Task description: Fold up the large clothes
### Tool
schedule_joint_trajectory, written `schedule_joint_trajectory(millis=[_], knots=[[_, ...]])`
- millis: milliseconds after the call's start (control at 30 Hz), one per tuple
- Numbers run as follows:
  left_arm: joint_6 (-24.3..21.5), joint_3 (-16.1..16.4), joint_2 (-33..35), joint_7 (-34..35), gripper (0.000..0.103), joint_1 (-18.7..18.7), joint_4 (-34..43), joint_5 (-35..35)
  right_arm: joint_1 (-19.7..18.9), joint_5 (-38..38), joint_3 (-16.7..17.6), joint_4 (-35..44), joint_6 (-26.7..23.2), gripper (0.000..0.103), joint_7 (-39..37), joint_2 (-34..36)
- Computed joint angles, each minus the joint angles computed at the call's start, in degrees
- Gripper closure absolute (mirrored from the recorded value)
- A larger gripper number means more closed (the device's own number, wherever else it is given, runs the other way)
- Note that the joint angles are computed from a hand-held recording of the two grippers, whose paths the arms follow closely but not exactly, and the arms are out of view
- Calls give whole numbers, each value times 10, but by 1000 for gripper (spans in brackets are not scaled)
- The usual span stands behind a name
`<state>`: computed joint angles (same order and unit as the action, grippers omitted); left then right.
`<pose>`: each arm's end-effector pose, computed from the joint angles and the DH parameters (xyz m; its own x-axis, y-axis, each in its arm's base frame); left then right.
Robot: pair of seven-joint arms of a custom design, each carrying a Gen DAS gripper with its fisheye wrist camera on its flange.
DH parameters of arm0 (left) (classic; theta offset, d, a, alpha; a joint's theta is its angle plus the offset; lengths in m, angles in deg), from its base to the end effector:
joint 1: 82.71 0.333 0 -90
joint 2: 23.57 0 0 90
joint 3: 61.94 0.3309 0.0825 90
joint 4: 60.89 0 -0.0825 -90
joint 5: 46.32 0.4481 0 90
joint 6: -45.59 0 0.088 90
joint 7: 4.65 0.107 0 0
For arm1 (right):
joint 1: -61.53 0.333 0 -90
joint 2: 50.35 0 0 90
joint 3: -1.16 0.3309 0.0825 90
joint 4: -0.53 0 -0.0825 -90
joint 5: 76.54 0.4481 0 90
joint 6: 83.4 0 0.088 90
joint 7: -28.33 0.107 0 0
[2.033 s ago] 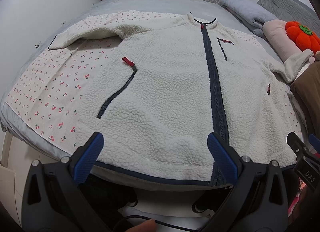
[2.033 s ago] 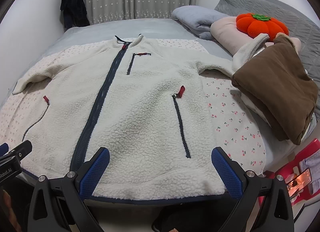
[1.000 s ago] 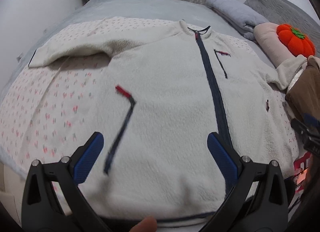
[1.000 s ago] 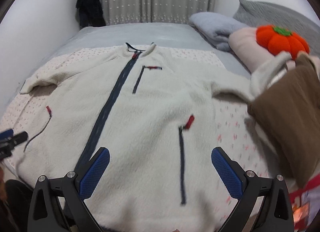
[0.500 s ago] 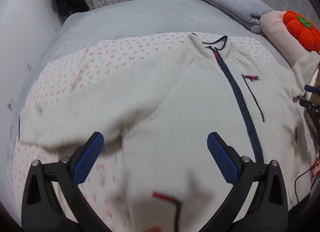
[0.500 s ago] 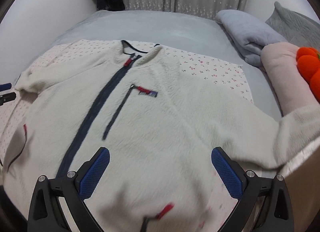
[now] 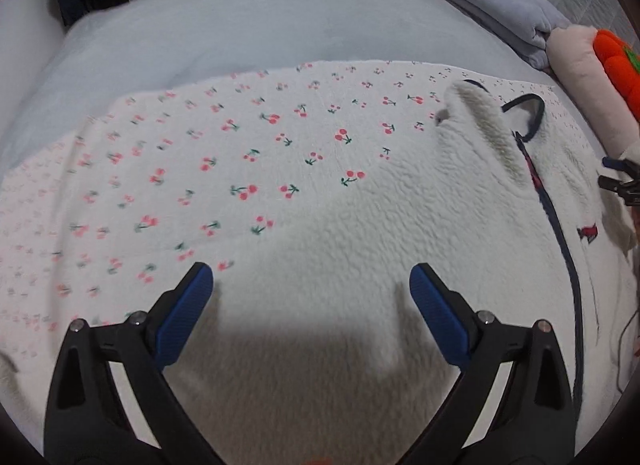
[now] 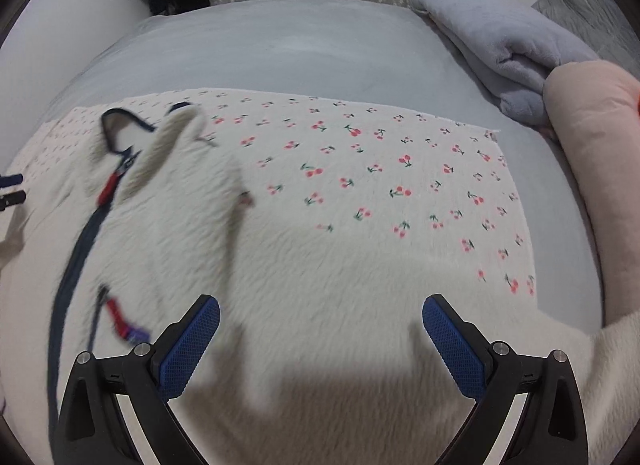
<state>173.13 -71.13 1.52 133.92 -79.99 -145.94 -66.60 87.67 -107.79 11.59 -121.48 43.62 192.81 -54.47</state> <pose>0.7762 -0.0792 0.4512 -0.6998 -0.7112 0.0673 -0.6546 0.6006 -0.4591 0.4907 0.3445 0.4443 -0.3654 -0.9294 0.0521 -0.8289 0.2994 -0.4726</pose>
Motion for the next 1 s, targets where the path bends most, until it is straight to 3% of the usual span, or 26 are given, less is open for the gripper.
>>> schedule_joint_trajectory(millis=[67,167,267,300,333,400,433,467,533,567,700,800,867,933,967,1000], knots=[[-47,-12,35,-35,6,8,42,11,-9,6,-10,-5,27,0,-3,8],[-13,-15,19,-30,14,6,9,21,-18,27,-19,-1,45,0,-14,32],[12,-18,-9,-42,41,12,-30,6,-12,0,-15,3,34,0,21,42],[17,-14,-14,-63,56,10,-37,3,-11,0,-15,3,34,1,30,41],[11,-10,-17,-93,72,11,-38,-2,-9,1,-14,2,32,7,37,38],[2,-9,-27,-131,88,18,-47,-25,-3,-2,-9,6,19,24,49,36],[13,-10,-37,-142,92,20,-63,-32,1,-2,-7,8,17,45,52,34],[35,0,-52,-138,93,12,-85,-47,6,-1,-3,12,10,75,56,33],[94,-15,-86,-126,95,23,-139,-65,16,-9,4,38,-34,93,62,46],[125,-17,-104,-122,96,22,-165,-75,26,-31,11,63,-79,95,64,59],[213,-17,-153,-91,97,23,-219,-121,57,-116,15,105,-174,97,108,72],[275,-14,-175,-72,97,15,-242,-135,68,-161,12,124,-200,98,132,75],[308,11,-162,-92,97,-5,-222,-116,72,-184,10,155,-207,98,127,97],[338,40,-134,-162,103,-26,-194,-52,80,-204,5,185,-218,98,117,125],[395,72,-117,-233,103,-53,-191,33,82,-207,0,195,-222,98,110,136],[421,87,-104,-265,103,-60,-183,87,81,-200,-6,210,-224,98,102,154]])
